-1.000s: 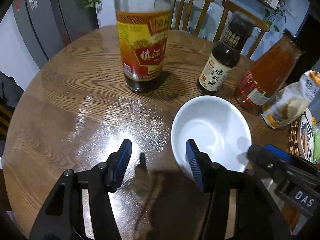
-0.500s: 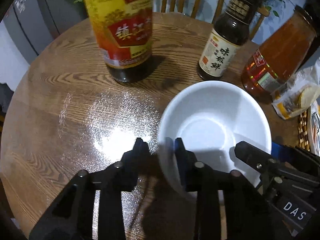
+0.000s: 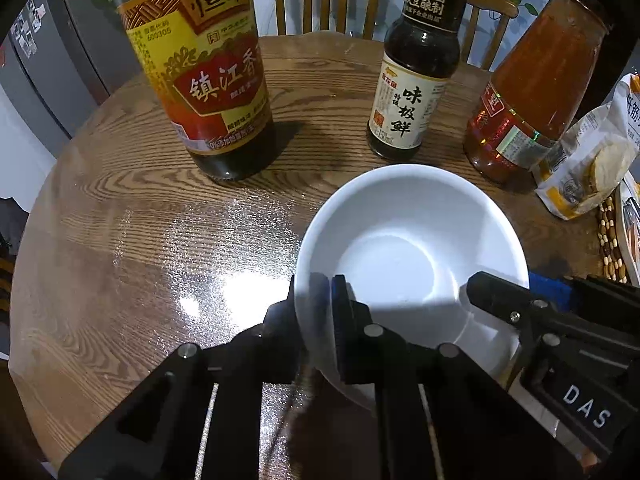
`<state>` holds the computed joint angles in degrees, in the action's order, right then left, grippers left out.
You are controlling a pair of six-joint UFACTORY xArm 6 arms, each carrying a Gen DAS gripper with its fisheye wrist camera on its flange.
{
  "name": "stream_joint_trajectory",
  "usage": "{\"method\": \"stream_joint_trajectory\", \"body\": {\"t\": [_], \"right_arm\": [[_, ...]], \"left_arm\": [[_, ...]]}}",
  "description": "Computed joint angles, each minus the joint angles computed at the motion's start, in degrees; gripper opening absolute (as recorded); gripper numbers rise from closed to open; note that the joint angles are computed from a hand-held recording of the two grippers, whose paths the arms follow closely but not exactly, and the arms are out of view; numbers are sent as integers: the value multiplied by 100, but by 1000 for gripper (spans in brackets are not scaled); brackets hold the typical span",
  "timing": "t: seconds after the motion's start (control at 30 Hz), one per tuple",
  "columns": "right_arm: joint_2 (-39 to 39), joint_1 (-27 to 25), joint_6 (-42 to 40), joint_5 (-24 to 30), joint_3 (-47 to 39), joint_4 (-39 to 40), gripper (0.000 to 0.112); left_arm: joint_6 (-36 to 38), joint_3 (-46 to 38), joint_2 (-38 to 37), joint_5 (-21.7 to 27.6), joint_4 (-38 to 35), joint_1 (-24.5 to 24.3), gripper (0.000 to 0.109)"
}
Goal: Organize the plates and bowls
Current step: 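Close both grippers on the rim of the smaller white bowl, then lift the smaller white bowl and carry it over the large white bowl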
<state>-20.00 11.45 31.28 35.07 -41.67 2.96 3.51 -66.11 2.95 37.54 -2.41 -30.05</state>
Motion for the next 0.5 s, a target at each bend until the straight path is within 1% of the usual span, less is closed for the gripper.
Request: {"method": "stream_joint_trajectory", "body": {"t": [0.07,0.13,0.27,0.5], "right_arm": [[-8,49,29,-12,-24,-28,25],[-4,107,207,52,-80,-270,24],[-25,106,98,19,-25,-84,22],[-186,165,272,-93,114,-193,21]], "left_arm": [[23,39,-33,7,-69,-22,12],[62,39,-39,4,-101,2,12],[114,86,-87,46,-236,41,12],[211,224,-251,-11,-348,70,11]]}}
